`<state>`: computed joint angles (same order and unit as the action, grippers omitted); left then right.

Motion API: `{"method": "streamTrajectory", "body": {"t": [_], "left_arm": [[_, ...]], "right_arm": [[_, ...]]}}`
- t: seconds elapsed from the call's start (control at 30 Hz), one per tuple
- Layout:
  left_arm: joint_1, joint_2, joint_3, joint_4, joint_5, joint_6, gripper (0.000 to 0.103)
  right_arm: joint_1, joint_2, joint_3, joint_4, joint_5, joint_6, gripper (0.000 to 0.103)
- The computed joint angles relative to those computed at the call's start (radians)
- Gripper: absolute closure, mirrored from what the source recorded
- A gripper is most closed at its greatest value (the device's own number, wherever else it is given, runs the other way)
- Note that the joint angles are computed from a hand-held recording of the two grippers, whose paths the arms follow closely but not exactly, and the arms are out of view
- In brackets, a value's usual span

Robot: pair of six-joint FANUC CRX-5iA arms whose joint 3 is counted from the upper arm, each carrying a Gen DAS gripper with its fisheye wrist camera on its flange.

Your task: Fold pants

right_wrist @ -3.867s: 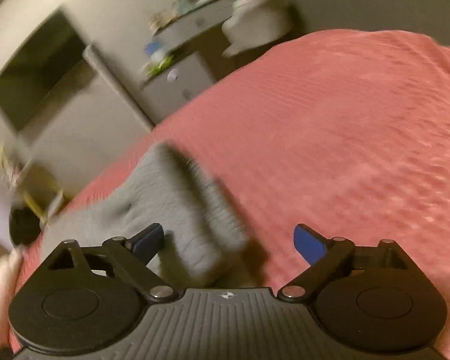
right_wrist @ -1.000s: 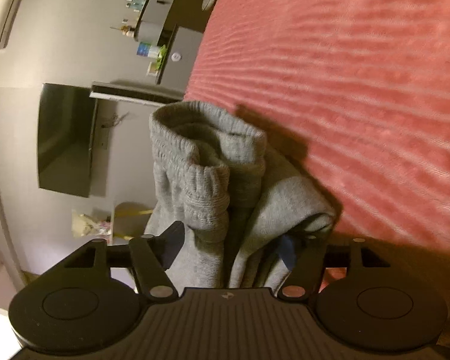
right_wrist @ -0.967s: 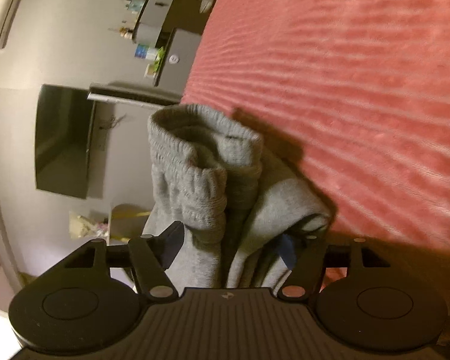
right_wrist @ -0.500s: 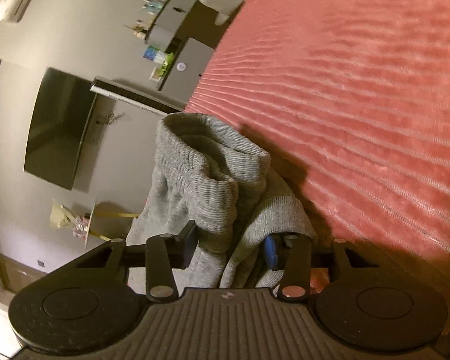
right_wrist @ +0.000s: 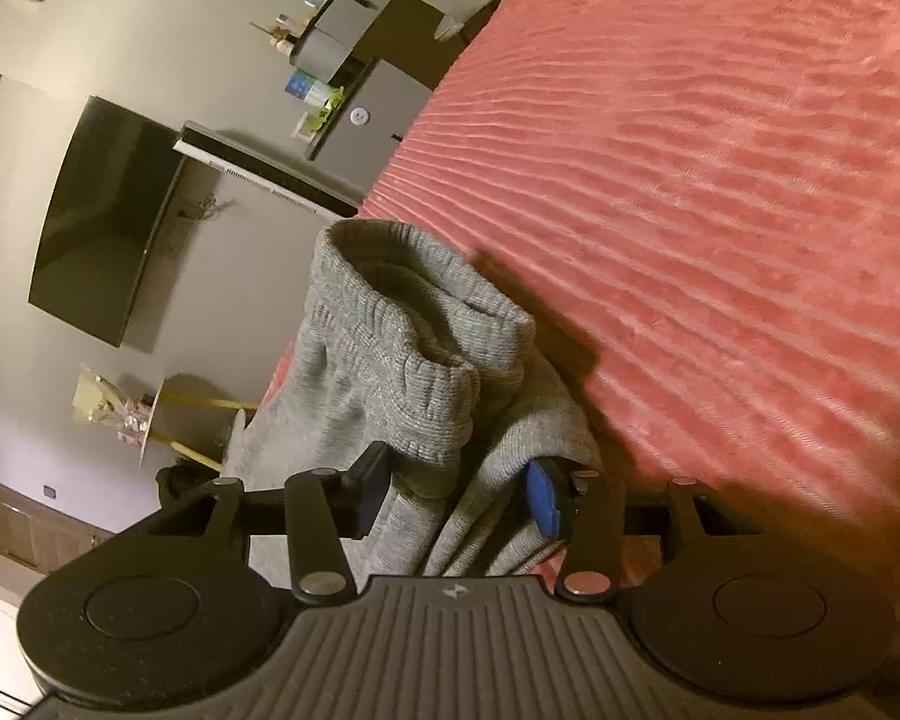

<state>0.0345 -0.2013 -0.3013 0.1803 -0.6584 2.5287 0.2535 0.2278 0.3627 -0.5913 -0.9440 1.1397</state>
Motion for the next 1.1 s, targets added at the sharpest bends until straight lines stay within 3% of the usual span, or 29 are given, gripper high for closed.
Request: {"method": "streamTrajectory", "body": {"t": [0.03,0.1,0.13,0.17,0.23,0.43,0.53,0.6,0.67,0.77,0.93,1.03,1.1], "left_arm": [[0.007,-0.006,-0.005,0.015,-0.004,-0.011,0.03],[0.016,-0.012,0.012,0.022,-0.045,-0.025,0.017],[0.018,-0.017,0.026,0.012,-0.062,-0.044,0.015],[0.019,-0.02,0.042,-0.001,-0.081,-0.07,0.014],[0.023,-0.027,0.069,-0.014,-0.108,-0.141,0.004],[0.011,0.058,0.198,-0.169,-0.141,-0.354,0.003],[0.069,0.118,0.173,0.032,-0.116,-0.625,0.003],[0.095,0.154,0.153,0.142,-0.102,-0.723,0.003],[0.112,0.199,0.166,0.197,-0.12,-0.76,0.003],[0.126,0.223,0.122,0.33,-0.058,-0.886,0.002],[0.149,0.292,0.137,0.479,-0.053,-0.963,0.0],[0.166,0.333,0.152,0.562,-0.077,-1.016,0.0],[0.168,0.357,0.179,0.561,-0.095,-1.026,0.0]], "right_arm": [[-0.012,0.001,0.01,-0.011,-0.024,0.012,0.049],[-0.043,0.002,0.024,-0.047,-0.063,0.058,0.033],[-0.055,0.001,0.028,-0.059,-0.077,0.081,0.018],[-0.072,0.0,0.035,-0.077,-0.093,0.12,0.014],[-0.086,0.003,0.049,-0.077,-0.116,0.174,0.013],[-0.102,0.092,0.163,-0.071,-0.186,0.281,0.007],[-0.089,0.149,0.233,-0.057,-0.182,0.32,0.005],[-0.108,0.238,0.348,-0.133,-0.275,0.364,0.004],[-0.102,0.325,0.459,-0.136,-0.36,0.358,0.004],[-0.111,0.398,0.554,-0.193,-0.401,0.416,0.004],[-0.11,0.532,0.764,-0.275,-0.533,0.402,0.004],[-0.081,0.572,0.829,-0.23,-0.556,0.441,0.004],[-0.068,0.564,0.811,-0.203,-0.522,0.424,0.004]]}}
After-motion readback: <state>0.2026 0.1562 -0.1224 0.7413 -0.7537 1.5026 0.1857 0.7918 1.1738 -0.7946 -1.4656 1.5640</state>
